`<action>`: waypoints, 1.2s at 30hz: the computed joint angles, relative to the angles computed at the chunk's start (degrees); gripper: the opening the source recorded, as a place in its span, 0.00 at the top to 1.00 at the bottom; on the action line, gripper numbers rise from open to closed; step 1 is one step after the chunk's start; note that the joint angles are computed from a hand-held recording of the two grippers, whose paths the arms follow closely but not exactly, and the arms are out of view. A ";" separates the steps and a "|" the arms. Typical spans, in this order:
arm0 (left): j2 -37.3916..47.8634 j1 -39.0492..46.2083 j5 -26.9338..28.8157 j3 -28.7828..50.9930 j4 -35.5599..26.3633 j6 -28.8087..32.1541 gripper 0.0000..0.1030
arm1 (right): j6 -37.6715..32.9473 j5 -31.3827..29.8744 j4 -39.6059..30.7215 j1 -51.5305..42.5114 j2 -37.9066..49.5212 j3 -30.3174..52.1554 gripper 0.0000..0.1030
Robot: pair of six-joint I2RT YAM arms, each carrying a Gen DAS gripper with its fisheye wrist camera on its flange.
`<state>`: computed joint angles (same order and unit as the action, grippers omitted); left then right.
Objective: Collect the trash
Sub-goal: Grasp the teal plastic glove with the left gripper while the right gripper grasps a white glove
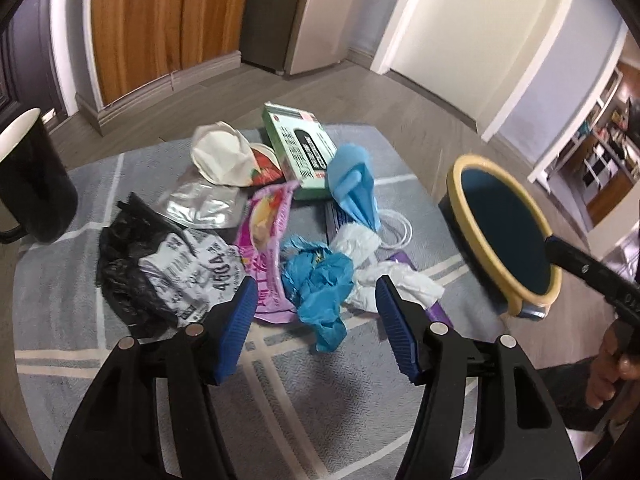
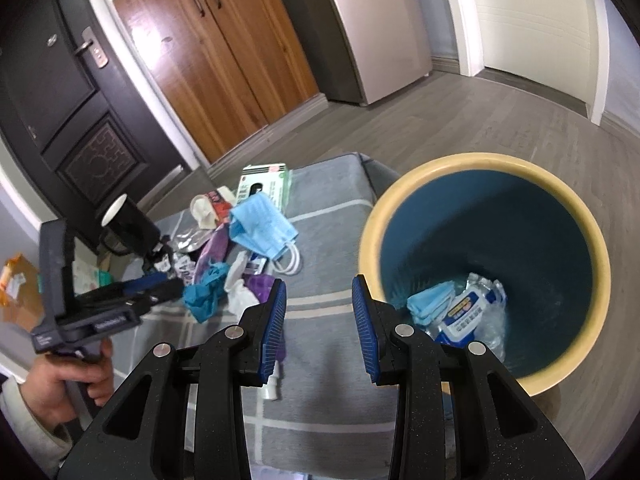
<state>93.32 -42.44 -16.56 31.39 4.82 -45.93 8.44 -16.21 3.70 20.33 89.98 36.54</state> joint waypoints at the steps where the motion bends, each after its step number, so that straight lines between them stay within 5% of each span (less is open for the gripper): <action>1: 1.37 0.03 0.44 0.78 0.03 0.29 0.45 | 0.08 0.17 0.09 0.37 0.18 0.05 0.65; 7: 7.13 -0.20 1.26 3.99 -0.42 1.37 0.56 | 0.37 0.92 -0.18 2.29 1.47 0.98 0.65; 11: 7.49 -0.30 2.06 3.37 0.45 1.72 0.77 | 0.43 1.00 -0.23 2.92 2.39 1.54 0.65; 21: -0.77 -1.49 1.93 -1.80 0.61 0.94 0.81 | 0.05 2.46 -1.27 7.75 6.40 4.64 0.65; 36: -28.30 -0.29 -0.52 -13.38 -7.06 -0.45 0.81 | -7.31 12.35 -9.85 22.21 22.15 22.65 0.63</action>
